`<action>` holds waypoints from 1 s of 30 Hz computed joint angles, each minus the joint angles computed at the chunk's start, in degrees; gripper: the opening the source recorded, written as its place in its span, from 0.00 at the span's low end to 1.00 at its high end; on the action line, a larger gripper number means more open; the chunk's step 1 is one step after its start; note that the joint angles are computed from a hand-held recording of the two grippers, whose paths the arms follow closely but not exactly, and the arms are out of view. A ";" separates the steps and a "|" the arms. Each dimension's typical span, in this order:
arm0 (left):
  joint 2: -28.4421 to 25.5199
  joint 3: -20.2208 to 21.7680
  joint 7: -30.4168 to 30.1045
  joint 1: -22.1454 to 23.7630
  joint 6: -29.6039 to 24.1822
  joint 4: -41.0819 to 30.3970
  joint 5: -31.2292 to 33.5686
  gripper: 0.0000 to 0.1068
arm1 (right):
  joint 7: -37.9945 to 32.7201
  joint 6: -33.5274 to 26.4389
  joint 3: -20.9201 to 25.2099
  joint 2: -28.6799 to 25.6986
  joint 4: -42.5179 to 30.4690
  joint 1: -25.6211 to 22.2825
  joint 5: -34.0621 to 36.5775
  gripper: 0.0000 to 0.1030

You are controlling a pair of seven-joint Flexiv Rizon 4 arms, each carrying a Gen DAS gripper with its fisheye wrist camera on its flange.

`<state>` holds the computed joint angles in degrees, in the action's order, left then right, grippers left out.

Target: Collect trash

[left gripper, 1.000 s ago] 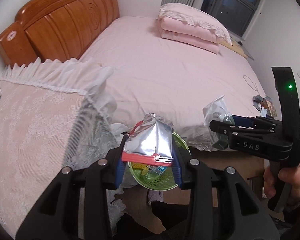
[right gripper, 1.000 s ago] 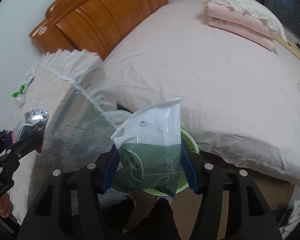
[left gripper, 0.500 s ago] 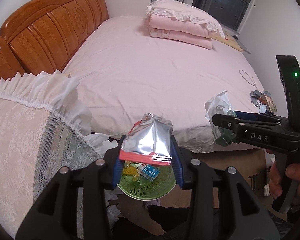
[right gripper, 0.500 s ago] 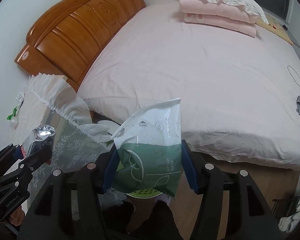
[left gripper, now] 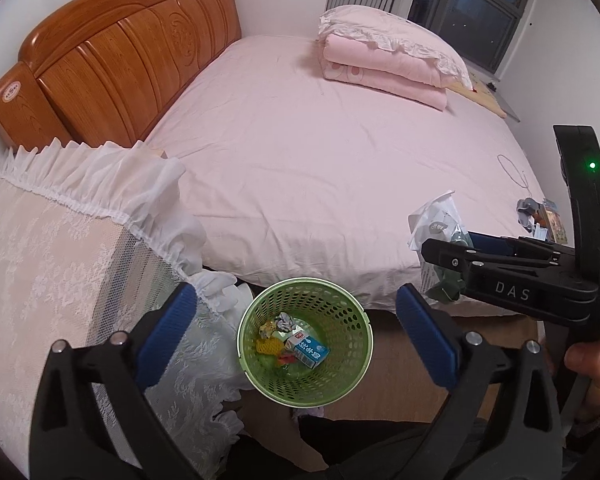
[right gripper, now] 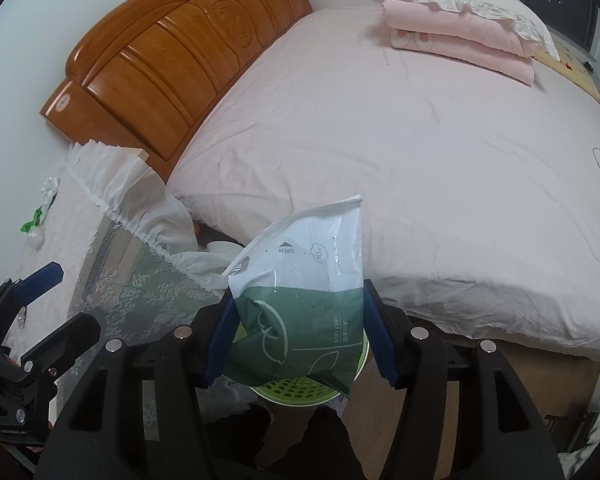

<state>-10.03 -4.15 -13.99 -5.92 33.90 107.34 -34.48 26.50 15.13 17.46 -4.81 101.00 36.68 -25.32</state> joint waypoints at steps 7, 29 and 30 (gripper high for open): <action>-0.75 0.09 -0.95 0.32 -0.21 -0.97 0.47 0.89 | -2.22 2.09 -0.45 -1.25 -0.53 -0.34 1.10 0.58; -2.26 -0.04 -2.94 1.50 -0.89 -2.82 0.80 0.89 | -4.63 2.38 -1.38 -3.85 -2.98 0.24 4.36 0.93; -2.23 0.00 -2.84 1.58 -0.86 -2.76 0.69 0.89 | -4.65 2.50 -1.39 -3.89 -2.99 0.24 4.34 0.93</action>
